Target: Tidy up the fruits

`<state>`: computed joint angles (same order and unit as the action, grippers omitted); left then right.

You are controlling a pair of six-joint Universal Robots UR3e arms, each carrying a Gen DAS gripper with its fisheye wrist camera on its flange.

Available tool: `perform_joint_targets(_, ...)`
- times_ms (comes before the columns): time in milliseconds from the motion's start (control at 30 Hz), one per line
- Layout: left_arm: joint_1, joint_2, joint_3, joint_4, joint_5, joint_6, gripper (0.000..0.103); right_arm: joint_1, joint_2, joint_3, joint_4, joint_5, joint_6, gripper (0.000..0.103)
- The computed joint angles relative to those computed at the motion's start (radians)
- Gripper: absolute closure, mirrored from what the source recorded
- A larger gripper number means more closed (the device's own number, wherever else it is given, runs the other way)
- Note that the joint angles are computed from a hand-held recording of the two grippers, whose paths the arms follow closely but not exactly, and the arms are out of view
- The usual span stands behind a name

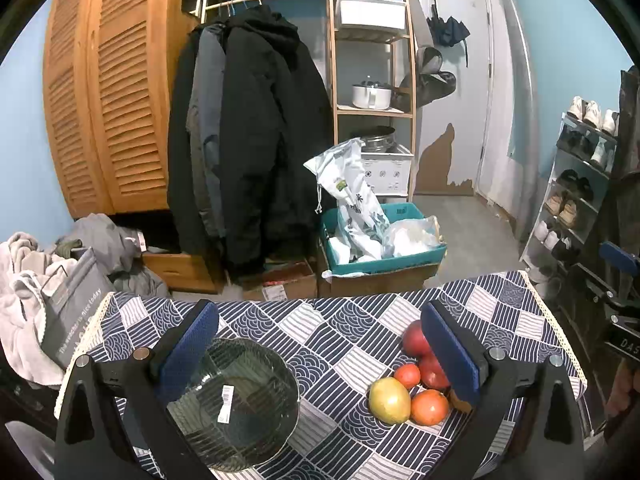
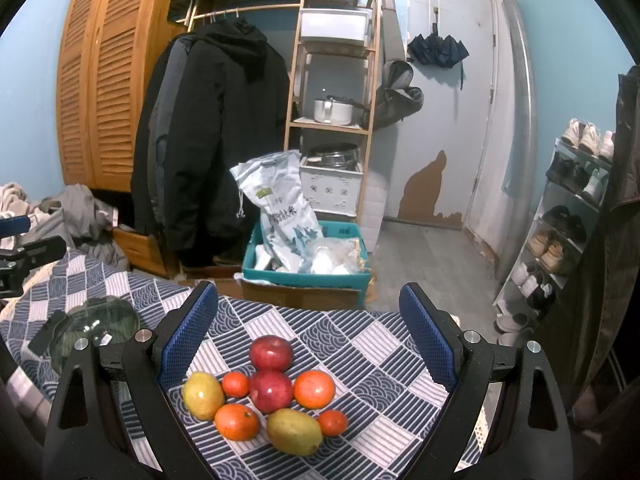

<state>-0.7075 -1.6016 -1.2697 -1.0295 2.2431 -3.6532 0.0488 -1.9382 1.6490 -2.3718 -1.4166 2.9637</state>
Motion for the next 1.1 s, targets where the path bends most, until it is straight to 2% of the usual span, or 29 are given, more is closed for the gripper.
perform_joint_targets(1100,0.002,0.0,0.002,-0.004,-0.002,-0.003,0.001,-0.001,0.004,-0.019,0.019,0.002,-0.003,0.012)
